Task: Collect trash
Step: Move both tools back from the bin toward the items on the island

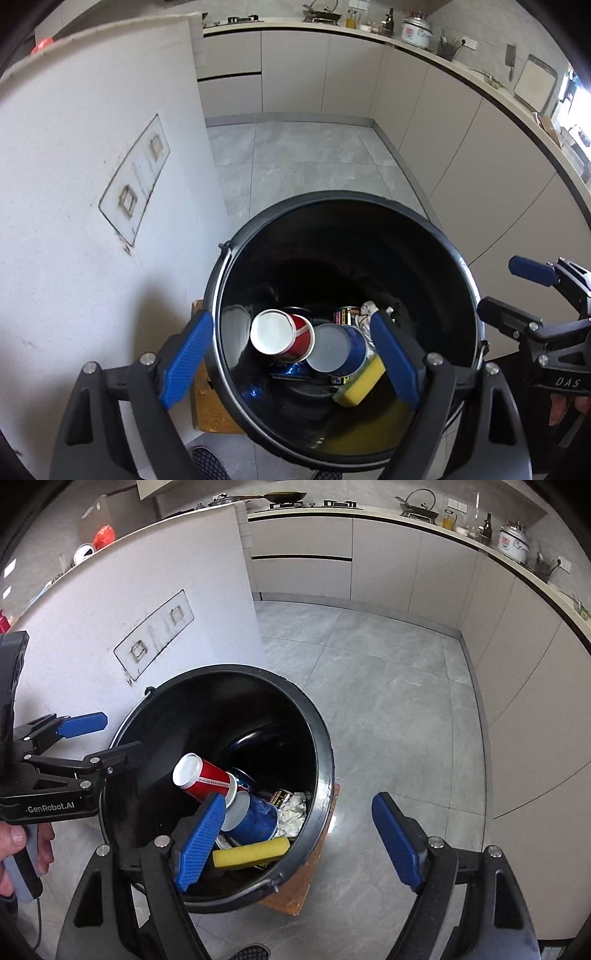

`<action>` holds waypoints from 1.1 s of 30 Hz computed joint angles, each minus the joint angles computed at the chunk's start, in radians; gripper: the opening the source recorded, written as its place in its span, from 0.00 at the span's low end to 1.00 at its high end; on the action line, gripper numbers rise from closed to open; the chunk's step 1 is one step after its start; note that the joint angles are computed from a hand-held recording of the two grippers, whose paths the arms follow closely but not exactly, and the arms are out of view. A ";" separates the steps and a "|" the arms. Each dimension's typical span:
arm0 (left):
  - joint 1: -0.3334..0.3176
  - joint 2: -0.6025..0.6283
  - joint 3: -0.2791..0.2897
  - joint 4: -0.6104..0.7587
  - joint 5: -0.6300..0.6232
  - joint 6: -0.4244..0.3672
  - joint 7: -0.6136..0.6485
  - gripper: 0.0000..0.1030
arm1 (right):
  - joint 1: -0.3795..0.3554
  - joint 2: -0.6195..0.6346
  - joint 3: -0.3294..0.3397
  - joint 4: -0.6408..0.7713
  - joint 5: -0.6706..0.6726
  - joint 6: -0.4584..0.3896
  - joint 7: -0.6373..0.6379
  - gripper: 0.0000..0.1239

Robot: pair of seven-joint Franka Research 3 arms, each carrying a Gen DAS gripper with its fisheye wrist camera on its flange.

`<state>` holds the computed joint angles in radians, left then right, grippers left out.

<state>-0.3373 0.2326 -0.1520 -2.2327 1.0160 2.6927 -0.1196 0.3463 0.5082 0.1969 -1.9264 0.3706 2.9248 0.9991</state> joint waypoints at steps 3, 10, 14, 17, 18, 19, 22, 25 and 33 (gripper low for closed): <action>-0.005 -0.015 -0.005 -0.004 -0.002 -0.020 0.003 0.86 | 0.003 -0.025 -0.007 -0.023 0.002 0.004 0.012 0.69; -0.006 -0.075 -0.032 -0.022 -0.026 -0.067 0.031 0.94 | 0.010 -0.092 -0.018 -0.085 0.001 0.022 0.053 0.83; 0.001 -0.126 -0.054 -0.034 -0.057 -0.083 0.073 0.94 | 0.008 -0.155 -0.017 -0.135 0.015 0.043 0.068 0.83; 0.009 -0.177 -0.069 -0.046 -0.084 -0.097 0.106 0.94 | 0.016 -0.199 -0.026 -0.160 0.016 0.050 0.089 0.83; 0.013 -0.190 -0.073 -0.047 -0.091 -0.103 0.115 0.94 | 0.018 -0.218 -0.027 -0.168 0.017 0.052 0.097 0.83; 0.017 -0.210 -0.077 -0.050 -0.099 -0.111 0.128 0.94 | 0.015 -0.232 -0.023 -0.172 0.023 0.050 0.096 0.83; 0.029 -0.250 -0.090 -0.052 -0.124 -0.131 0.165 0.94 | 0.044 -0.271 -0.048 -0.181 -0.008 0.049 0.146 0.83; 0.041 -0.297 -0.101 -0.064 -0.149 -0.146 0.202 0.94 | 0.053 -0.312 -0.045 -0.196 -0.012 0.051 0.168 0.83; 0.090 -0.455 -0.120 -0.171 -0.191 -0.149 0.238 0.94 | 0.106 -0.380 -0.052 -0.210 -0.095 0.056 0.262 0.83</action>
